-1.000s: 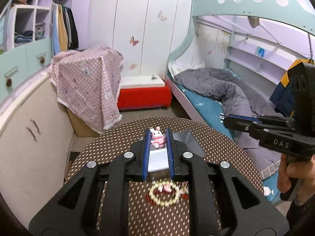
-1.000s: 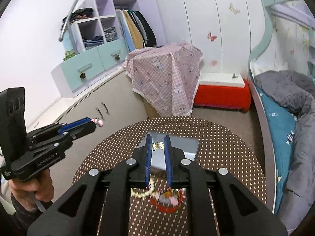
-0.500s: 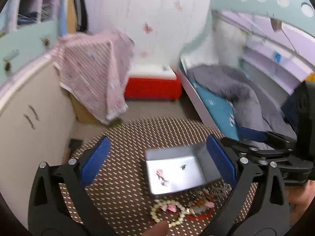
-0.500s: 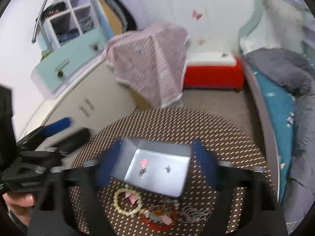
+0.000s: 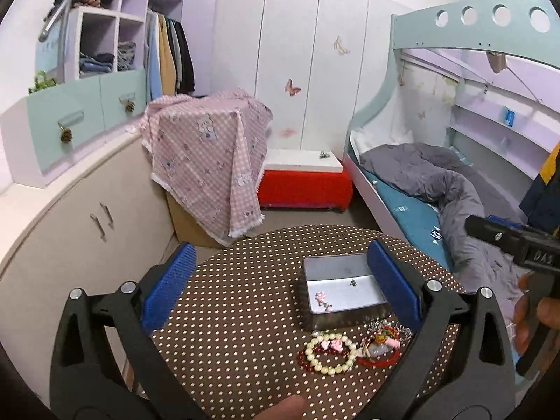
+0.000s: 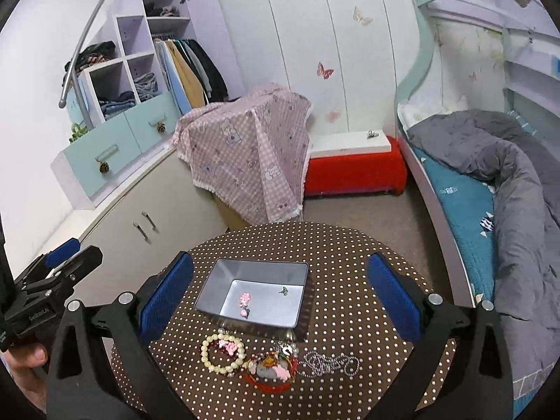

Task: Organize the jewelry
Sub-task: 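Move the open left gripper toward the pale green bead bracelet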

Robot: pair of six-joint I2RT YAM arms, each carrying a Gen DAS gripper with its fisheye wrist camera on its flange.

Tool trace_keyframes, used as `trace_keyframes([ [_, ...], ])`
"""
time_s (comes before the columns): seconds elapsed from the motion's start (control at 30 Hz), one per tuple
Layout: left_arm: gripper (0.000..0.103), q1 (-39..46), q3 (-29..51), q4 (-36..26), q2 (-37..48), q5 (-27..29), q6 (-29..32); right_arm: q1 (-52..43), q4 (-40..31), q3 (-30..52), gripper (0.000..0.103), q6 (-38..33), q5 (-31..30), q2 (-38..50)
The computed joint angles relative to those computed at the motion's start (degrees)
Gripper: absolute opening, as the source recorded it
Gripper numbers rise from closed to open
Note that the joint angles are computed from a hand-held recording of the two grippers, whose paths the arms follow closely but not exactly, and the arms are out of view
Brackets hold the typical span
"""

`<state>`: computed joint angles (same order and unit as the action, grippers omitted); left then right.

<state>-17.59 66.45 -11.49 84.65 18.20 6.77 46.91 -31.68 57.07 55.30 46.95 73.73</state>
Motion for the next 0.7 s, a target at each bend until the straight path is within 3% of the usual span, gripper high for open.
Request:
trace_keyframes([
  [0.3,0.096,1.1,-10.8,4.5,-8.9,-1.0,0.7,10.4,-11.4,1.7,0.096,10.9,10.9,0.5],
  [0.6,0.096,2.0,-19.8,9.4,-12.9,-1.8,1.9,18.7,-26.2,2.4,0.096,30.7,15.5,5.3],
  [0.7,0.096,2.2,-22.9,11.5,-12.7,-2.5,2.7,20.9,-27.9,1.6,0.096,36.3,15.6,7.2],
])
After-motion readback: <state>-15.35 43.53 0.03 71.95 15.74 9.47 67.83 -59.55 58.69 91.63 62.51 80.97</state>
